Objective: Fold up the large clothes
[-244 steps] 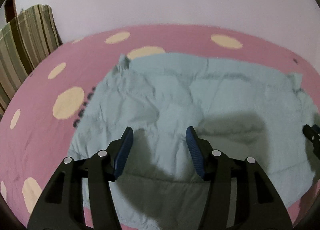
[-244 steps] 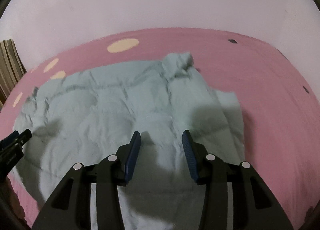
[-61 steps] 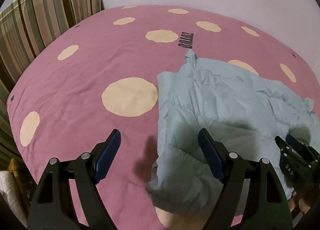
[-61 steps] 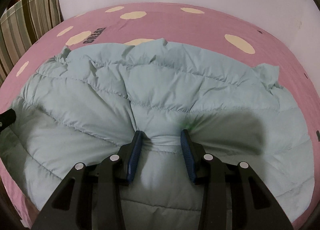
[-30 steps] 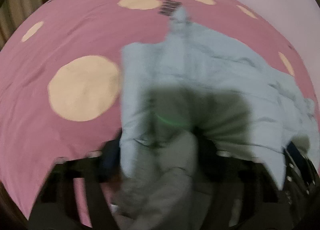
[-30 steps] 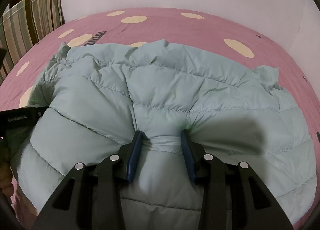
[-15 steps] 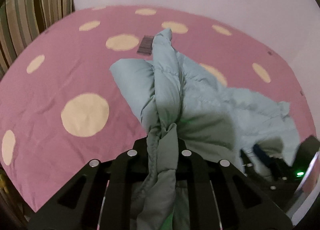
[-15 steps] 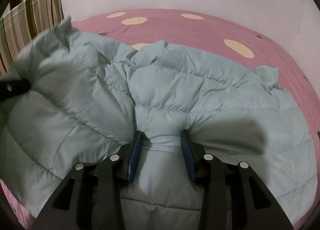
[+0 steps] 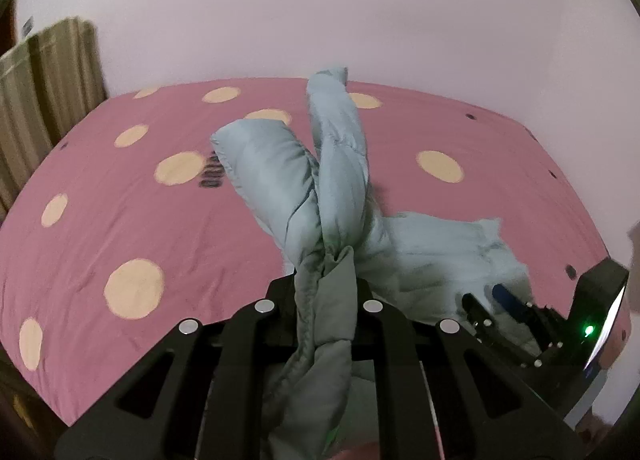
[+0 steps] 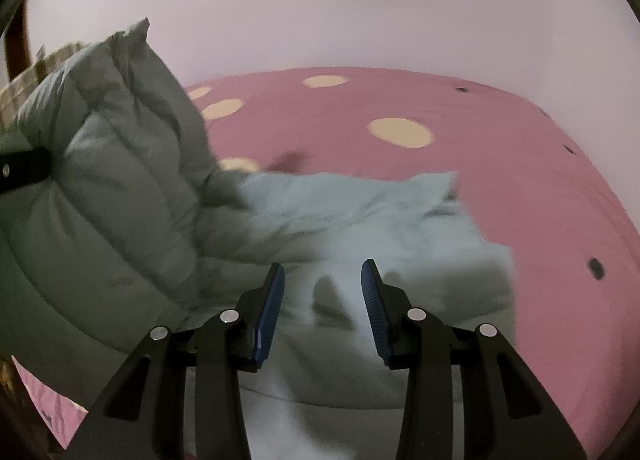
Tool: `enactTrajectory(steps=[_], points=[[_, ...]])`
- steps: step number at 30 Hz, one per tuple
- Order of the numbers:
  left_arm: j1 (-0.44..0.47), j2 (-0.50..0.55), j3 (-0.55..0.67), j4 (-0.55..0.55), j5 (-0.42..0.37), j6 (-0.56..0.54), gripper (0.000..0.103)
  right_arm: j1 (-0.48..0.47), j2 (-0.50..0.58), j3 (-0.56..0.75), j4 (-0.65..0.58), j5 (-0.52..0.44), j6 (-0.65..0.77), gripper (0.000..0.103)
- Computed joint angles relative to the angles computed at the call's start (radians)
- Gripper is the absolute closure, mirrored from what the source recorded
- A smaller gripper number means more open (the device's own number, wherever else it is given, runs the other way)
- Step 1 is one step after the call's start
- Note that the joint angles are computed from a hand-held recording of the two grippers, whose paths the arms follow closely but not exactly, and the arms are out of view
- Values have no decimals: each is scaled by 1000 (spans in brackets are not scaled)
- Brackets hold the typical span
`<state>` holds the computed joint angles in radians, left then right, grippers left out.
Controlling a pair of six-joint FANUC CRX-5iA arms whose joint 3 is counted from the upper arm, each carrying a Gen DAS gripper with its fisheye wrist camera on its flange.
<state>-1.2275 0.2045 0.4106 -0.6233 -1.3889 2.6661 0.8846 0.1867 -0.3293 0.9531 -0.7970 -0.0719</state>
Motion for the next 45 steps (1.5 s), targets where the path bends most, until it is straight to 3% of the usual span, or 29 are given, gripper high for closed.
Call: enactTrajectory(steps=[10,19,27,30,35,39,45], points=[[-57,315,355,20,-86,-177,92,-61,-156,-156,-5,-6,-77,62],[-69,478,477,100,-102,-215,92,-108,-223,-246,-47,6,-90,62],[-99,578,596,68,-161,-230,90,-112,-262,-295,-72,7,-102,62],[-112,576,610,47,-173,-230,81,-118,-276,-304,-79,4,-101,62],[-145,518,581,4,-139,-206,41,-105,-280,-294,-75,-20,-104,62],[-163,427,502,-38,-98,-159,33,-97,-279,-282,-70,-26,-97,62],[-159,273,324,-139,-129,-34,26,-86,-259,-231,-74,-12,-66,62]])
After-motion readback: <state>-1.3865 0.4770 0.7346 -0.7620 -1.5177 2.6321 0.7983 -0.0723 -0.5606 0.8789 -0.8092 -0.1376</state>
